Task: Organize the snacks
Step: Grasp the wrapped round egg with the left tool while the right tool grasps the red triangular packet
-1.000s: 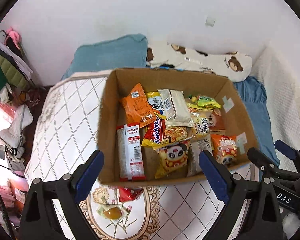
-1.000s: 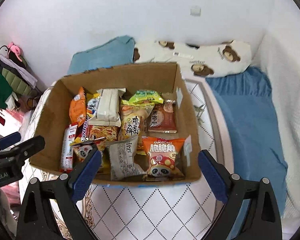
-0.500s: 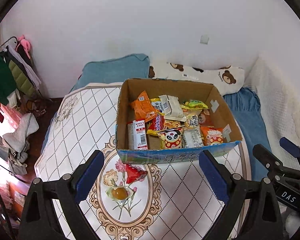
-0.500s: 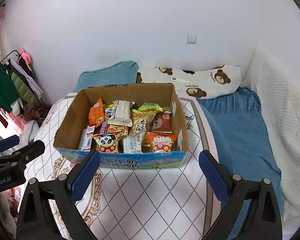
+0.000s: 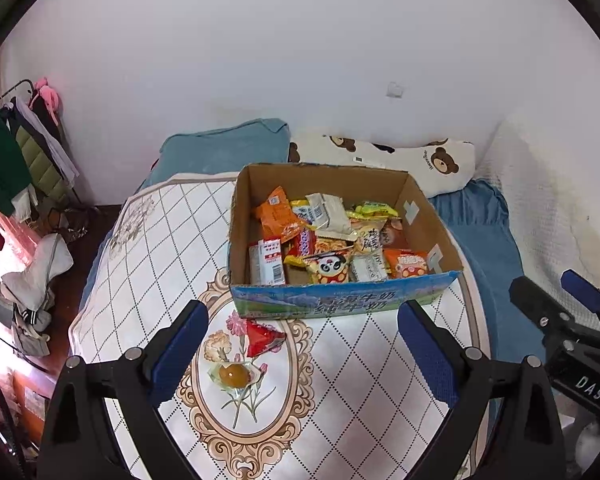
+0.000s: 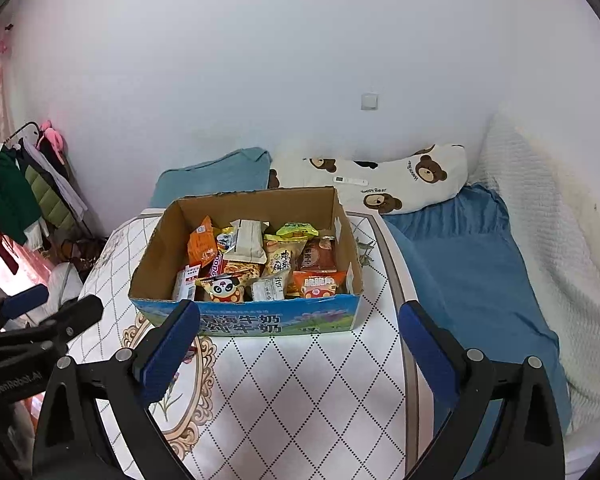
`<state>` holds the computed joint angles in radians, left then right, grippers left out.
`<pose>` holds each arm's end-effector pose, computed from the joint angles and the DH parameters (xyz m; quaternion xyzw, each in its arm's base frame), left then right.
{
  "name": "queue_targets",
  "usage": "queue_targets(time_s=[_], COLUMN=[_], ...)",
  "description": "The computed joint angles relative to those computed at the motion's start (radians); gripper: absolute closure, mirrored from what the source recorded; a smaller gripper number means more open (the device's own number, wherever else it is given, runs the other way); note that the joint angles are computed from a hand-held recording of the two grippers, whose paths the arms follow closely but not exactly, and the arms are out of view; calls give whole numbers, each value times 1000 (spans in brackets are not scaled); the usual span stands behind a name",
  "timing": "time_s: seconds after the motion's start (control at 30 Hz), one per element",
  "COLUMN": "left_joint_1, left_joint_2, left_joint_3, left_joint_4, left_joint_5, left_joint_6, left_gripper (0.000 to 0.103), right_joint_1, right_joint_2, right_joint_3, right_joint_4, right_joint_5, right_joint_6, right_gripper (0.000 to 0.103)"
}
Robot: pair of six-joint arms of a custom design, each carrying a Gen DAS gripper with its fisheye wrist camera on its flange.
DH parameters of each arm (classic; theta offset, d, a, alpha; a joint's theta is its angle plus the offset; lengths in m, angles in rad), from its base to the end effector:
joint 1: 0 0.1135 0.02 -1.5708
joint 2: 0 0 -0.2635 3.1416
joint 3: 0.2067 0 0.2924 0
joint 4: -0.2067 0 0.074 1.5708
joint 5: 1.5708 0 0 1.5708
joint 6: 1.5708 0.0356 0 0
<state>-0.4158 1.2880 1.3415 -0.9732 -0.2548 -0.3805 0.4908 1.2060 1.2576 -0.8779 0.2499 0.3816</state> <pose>0.2733 -0.1109 0.3555 -0.0240 0.9404 -0.0120 0.3391 0.2530 0.1252 0.3546 -0.0052 0.9253 0.0472 0.3761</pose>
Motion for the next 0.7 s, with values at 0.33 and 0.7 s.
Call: queue_targets(time_s=[0.33, 0.7], left_joint_1=[277, 537], left_joint_2=[-51, 136], left_joint_3=[-250, -386], left_joint_4=[46, 160], left_joint_5=[4, 38], left_joint_6=[167, 319], left_gripper=[6, 6], right_joint_1=[46, 165], right_joint_2=[165, 612], right_joint_3=[-54, -40], right_joint_4=[57, 378], right_joint_5=[-237, -507], right_joint_6=[131, 311], right_gripper=[1, 40])
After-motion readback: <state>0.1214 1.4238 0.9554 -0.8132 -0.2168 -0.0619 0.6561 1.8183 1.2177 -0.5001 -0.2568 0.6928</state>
